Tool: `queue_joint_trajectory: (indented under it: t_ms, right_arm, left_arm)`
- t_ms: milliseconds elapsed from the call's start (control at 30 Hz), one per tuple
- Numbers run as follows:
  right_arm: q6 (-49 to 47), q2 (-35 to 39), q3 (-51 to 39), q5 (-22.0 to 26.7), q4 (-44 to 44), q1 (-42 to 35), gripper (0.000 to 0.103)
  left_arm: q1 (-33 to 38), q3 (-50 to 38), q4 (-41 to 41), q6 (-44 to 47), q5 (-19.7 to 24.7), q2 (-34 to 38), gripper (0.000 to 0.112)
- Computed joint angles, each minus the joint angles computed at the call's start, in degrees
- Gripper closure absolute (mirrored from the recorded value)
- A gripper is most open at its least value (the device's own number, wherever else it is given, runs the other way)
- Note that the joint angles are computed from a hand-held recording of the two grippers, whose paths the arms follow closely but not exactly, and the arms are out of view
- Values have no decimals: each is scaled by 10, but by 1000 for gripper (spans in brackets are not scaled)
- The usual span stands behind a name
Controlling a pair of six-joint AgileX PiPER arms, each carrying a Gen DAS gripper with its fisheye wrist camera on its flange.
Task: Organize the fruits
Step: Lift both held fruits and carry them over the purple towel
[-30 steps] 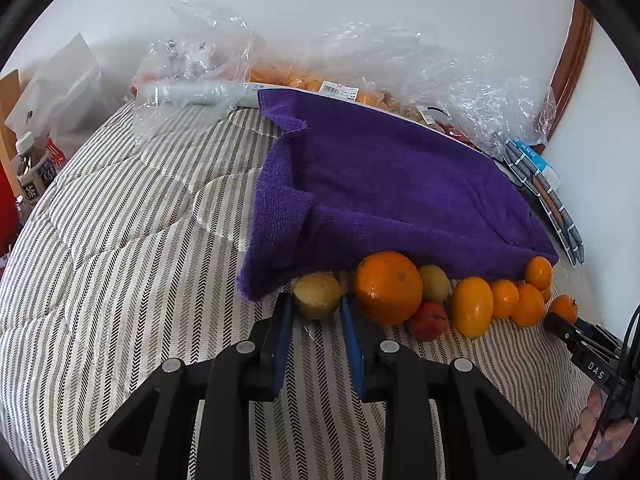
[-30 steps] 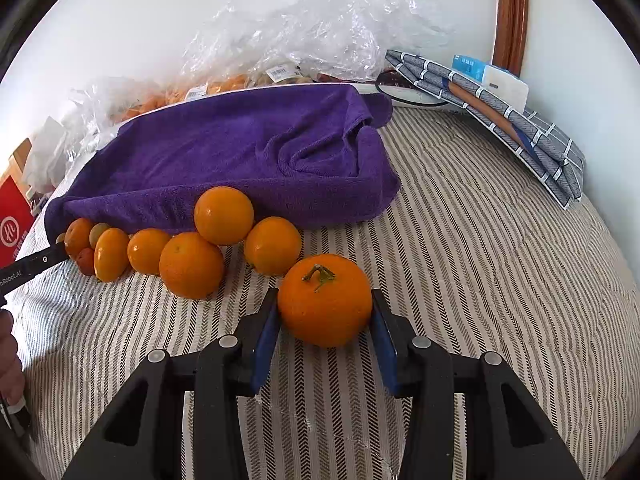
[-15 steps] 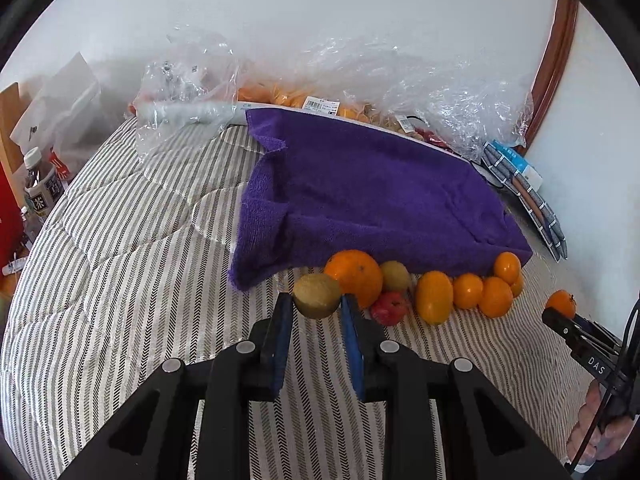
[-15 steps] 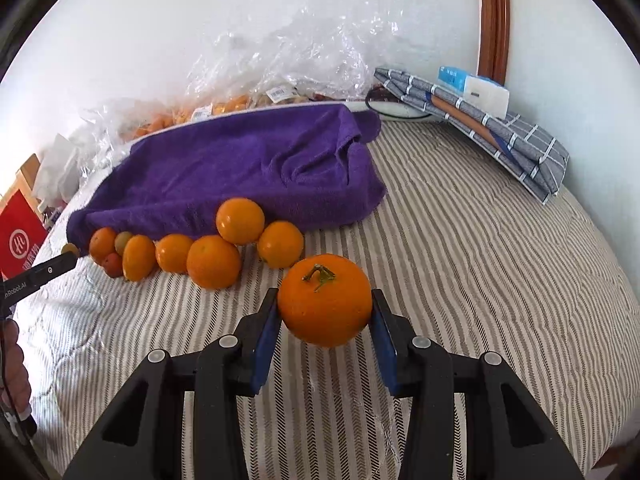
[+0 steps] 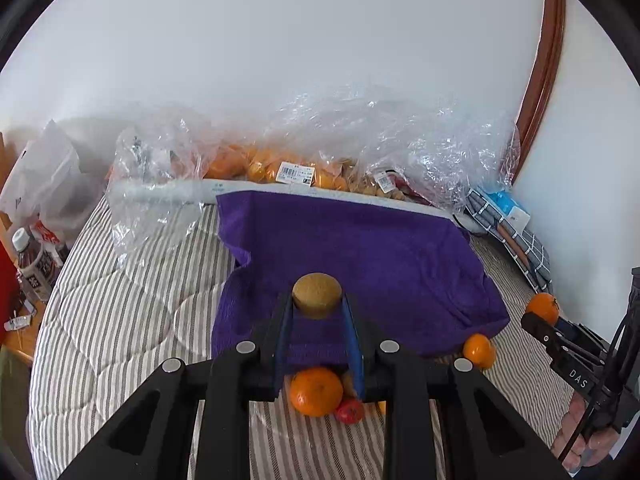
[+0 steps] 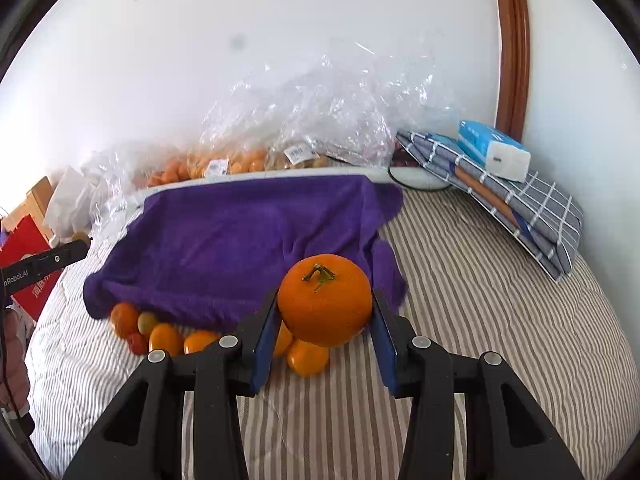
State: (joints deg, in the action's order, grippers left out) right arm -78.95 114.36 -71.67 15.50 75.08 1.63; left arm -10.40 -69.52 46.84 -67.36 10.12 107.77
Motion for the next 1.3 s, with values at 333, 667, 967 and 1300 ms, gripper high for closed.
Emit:
queue_joint_trajectory:
  t_ms: [333, 667, 967, 1300]
  right_arm:
    - [143, 97, -165, 15, -111, 14, 60]
    - [304, 183, -299, 32, -255, 26, 60]
    - [315, 223, -334, 39, -265, 24, 60]
    - [388, 247, -365, 50, -355, 28, 60]
  left_arm:
    - [23, -155, -196, 206, 33, 105, 88]
    - [39, -236, -262, 277, 41, 183, 88]
    - [32, -249, -200, 222, 46, 205, 88]
    - [31, -288, -264, 286, 82, 240, 88]
